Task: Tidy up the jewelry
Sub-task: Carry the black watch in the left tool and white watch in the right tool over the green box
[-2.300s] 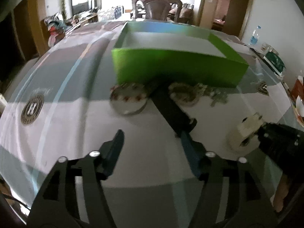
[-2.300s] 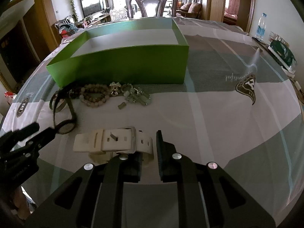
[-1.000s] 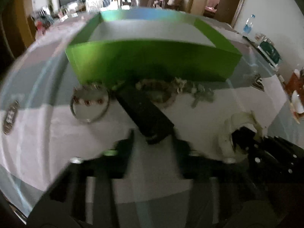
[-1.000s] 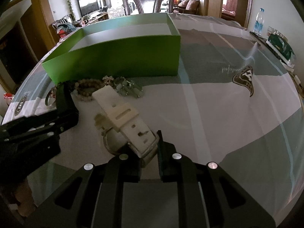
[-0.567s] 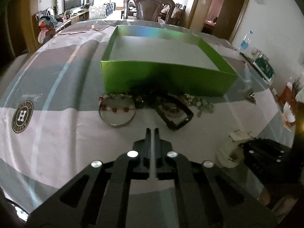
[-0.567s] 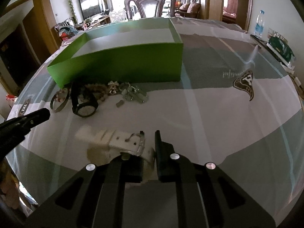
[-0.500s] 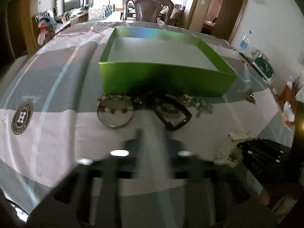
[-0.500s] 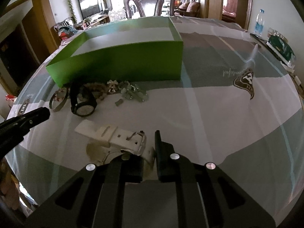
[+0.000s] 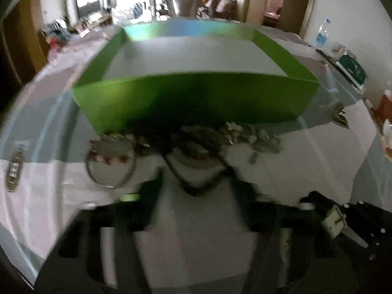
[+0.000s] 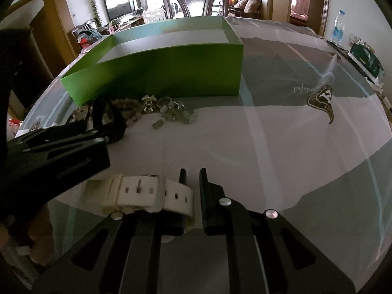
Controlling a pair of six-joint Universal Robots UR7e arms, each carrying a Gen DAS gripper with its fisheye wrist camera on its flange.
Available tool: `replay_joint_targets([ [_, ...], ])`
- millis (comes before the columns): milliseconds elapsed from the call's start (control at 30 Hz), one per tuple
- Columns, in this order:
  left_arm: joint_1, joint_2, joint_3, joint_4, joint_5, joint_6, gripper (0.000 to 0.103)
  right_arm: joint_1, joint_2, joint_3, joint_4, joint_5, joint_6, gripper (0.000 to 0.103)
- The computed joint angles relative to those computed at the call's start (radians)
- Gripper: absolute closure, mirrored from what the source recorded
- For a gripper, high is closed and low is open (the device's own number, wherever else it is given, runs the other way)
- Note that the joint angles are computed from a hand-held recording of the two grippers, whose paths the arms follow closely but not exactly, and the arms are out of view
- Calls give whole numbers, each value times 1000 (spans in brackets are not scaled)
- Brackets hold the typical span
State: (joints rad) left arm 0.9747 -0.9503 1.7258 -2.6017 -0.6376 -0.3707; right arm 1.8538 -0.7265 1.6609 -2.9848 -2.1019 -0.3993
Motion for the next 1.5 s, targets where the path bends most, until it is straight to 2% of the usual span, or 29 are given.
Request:
replay_joint_targets([
  [33, 2, -1, 4, -5, 0, -3, 70, 0, 0, 2, -3, 0, 0, 92],
  [267, 5, -72, 91, -86, -45, 18, 71, 0, 2, 3, -8, 6, 1, 93],
  [600, -61, -170, 199, -183, 20, 41, 72, 13, -14, 5, -30, 17, -5, 95],
  [767, -81, -181, 163, -197, 44, 100, 71, 43, -16, -60, -19, 36, -31, 95],
  [867, -81, -149, 90, -220, 103, 169, 71, 76, 14, -158, -37, 55, -77, 95],
  [933, -69, -102, 16, -261, 152, 251, 71, 86, 48, -238, -5, 64, -86, 95],
  [1000, -50, -58, -58, -279, 167, 298, 71, 91, 106, -351, 63, 61, -74, 95],
  [1067, -17, -9, -144, -286, 149, 346, 71, 91, 186, -472, 107, 28, -74, 95],
  [1200, 35, 40, -258, -137, 115, 277, 71, 78, 318, -681, 243, -20, -30, 95],
  [1267, 51, 65, -297, -101, 113, 263, 71, 73, 379, -783, 309, -39, -12, 95],
  [1333, 63, 75, -317, -61, 104, 242, 70, 74, 425, -850, 329, -74, -19, 95],
  [1367, 68, 77, -324, -39, 96, 227, 69, 75, 433, -859, 332, -89, -23, 93],
  [1400, 71, 74, -327, -21, 87, 215, 63, 75, 445, -881, 355, -105, -24, 85],
  [1433, 71, 72, -320, -30, 85, 217, 58, 75, 445, -882, 372, -107, -16, 71],
  [1500, 67, 63, -304, -36, 78, 223, 47, 73, 425, -846, 360, -109, -8, 61],
])
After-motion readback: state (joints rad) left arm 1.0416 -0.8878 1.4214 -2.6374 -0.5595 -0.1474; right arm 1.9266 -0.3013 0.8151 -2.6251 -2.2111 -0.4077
